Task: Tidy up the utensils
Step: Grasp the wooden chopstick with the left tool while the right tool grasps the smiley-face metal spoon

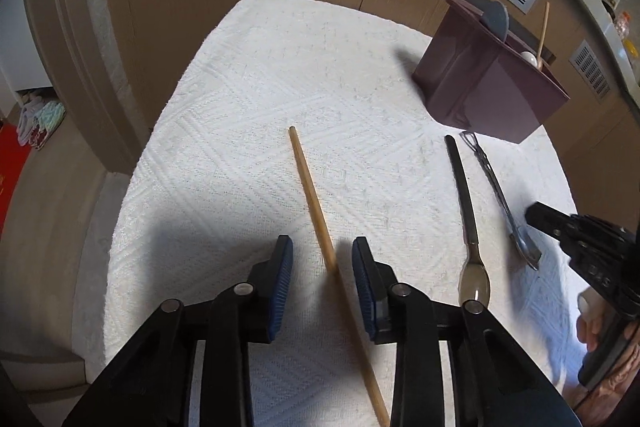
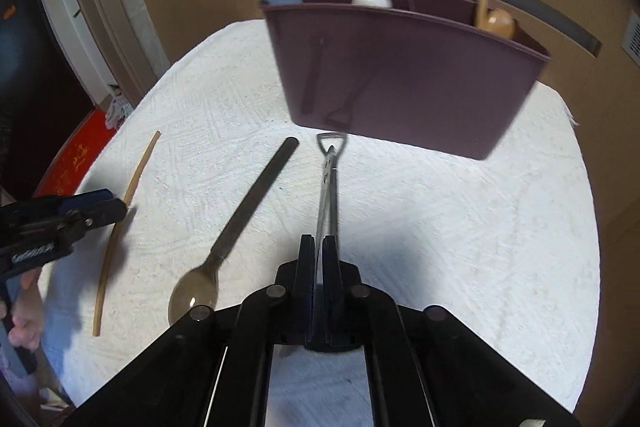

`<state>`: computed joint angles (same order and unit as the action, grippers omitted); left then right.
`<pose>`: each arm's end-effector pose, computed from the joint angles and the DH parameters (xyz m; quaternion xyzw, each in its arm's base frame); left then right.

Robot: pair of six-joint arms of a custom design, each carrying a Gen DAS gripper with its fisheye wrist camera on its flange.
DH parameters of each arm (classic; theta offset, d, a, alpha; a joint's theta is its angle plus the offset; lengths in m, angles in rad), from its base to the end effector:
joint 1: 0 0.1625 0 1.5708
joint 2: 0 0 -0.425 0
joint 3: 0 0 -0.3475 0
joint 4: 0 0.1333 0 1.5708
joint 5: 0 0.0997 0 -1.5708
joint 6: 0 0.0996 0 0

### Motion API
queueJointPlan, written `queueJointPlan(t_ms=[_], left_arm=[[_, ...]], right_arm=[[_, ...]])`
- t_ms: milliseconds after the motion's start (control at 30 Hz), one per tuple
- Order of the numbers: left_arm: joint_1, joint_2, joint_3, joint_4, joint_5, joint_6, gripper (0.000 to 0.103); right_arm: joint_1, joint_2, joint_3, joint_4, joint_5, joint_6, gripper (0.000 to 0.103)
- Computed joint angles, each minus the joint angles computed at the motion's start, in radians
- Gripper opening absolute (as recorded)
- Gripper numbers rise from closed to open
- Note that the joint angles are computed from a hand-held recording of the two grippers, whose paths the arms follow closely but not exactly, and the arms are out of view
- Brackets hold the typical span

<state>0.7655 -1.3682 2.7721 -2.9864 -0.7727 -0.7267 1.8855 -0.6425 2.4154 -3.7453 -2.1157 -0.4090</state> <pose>-0.0340 -0.3164 0.1678 0.0339 0.9208 -0.2732 0.2763 0.2001 -0.3509 0.0373 0.2839 -0.9016 0.1795 0.2724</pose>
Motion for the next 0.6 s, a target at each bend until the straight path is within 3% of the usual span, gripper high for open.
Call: queueJointPlan(t_ms=[200,400,600], left_arm=[[-0.003,0.073,-0.03,-0.015,-0.004,0.007,0.017],[-0.039,0.169,-0.03,-0.128,-0.113,0.059,0.017],[-0.092,0.198,-0.026,-0.12,-0.146,0.052,0.017]], right_arm=[[-0.031,-0.035,0.052,-0.074,0.014,-0.028,0.002],[-0.037,-0.035,0.043,-0.05,0.015,-0.045,0.007],[-0.042,-0.014,-0.045,0.087,0.038,0.009,0.017]])
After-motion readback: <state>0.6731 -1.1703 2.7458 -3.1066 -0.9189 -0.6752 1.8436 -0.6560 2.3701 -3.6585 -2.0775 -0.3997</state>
